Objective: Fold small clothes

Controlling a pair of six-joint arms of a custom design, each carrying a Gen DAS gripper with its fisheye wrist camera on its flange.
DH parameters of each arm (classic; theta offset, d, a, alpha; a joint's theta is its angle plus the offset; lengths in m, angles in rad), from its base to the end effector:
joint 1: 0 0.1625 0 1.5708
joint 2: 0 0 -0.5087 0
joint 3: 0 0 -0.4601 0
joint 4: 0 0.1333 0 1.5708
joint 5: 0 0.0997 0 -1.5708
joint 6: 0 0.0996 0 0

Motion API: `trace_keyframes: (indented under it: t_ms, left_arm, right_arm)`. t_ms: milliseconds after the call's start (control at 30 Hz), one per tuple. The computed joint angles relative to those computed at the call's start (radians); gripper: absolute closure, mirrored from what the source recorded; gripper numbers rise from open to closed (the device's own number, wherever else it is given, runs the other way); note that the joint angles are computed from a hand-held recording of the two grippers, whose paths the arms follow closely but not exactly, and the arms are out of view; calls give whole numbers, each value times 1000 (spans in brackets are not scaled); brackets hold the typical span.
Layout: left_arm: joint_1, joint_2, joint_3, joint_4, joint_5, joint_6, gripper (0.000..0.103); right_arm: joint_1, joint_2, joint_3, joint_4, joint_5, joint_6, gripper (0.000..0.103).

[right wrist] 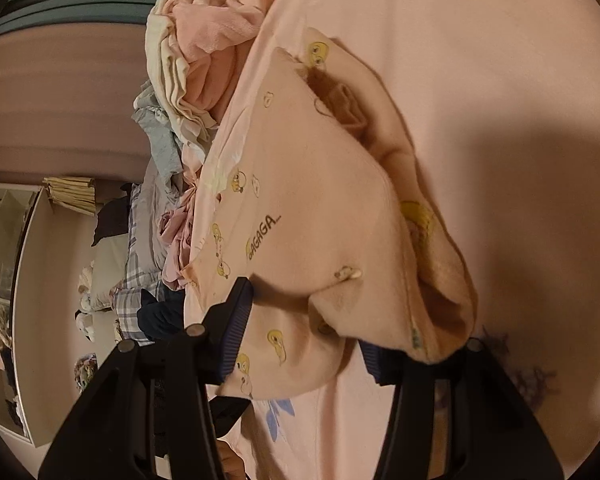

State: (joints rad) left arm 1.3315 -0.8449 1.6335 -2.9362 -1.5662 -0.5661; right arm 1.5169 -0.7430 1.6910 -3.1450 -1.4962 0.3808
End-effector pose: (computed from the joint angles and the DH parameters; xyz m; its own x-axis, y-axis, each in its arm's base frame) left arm -0.0596 -0.8088 0.1875 -0.9270 -0.2388 0.2892 -0.3537 0.8131 -0.4623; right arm 0.0984 -0.7884 0.1109 -0.9104 0.3101 -0.2739 0.4115 0.7474 -0.5216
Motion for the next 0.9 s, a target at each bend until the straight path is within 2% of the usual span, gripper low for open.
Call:
trace_keyframes:
  t_ms: [100,167,233,300,333,400,467,500,567,633,700,800,833,867,900]
  left_arm:
    - [7,-4,3,2,-11,-19,34]
    - [14,-6,-3,25,-26,-3,37]
    - [16,-9,5,9,-27,-18,39]
    - [11,-11,14,-8,-8,-35,39]
    - [7,-12,16,-8,2,-33,39]
    - [-2,-11,15,7,31,-8,39]
    - [-13,-10,12,22,59,20,39]
    - [-16,-9,14,14,64,23,39]
    - [-13,-5,17,-10,58,12,39]
    - [-6,-1,14,-19,38,12,39]
    - [-4,3,8,-17,21,26,39]
    - [-20,8,-4,30,87,58,63]
    - [-28,9,-5,47,134,71,72]
    - [-32,9,-4,47,156,80,75]
    - [-37,10,-2,46,182,90,80]
  right_arm:
    - [9,-13,-10,76,-44,5,56]
    - [12,-35,1,122,-76,63,59]
    - [9,-53,46,34,-98,103,59]
    - [8,-68,73,-11,-142,105,59]
    - [2,-71,79,-18,-135,103,64]
    - [-20,-65,84,-34,-74,99,68]
    - [-49,-43,92,-103,32,132,69]
    - [-56,-34,96,-142,64,161,68]
    - [-59,-16,94,-214,97,201,55]
    - [-42,-7,70,-205,98,150,43]
    - [-19,1,43,-177,55,84,36]
    - [1,31,10,-185,9,28,36]
    - [8,40,-5,-164,-6,1,42]
    - [14,46,-21,-132,-31,-26,62]
    - [22,55,-41,-93,-75,-40,76]
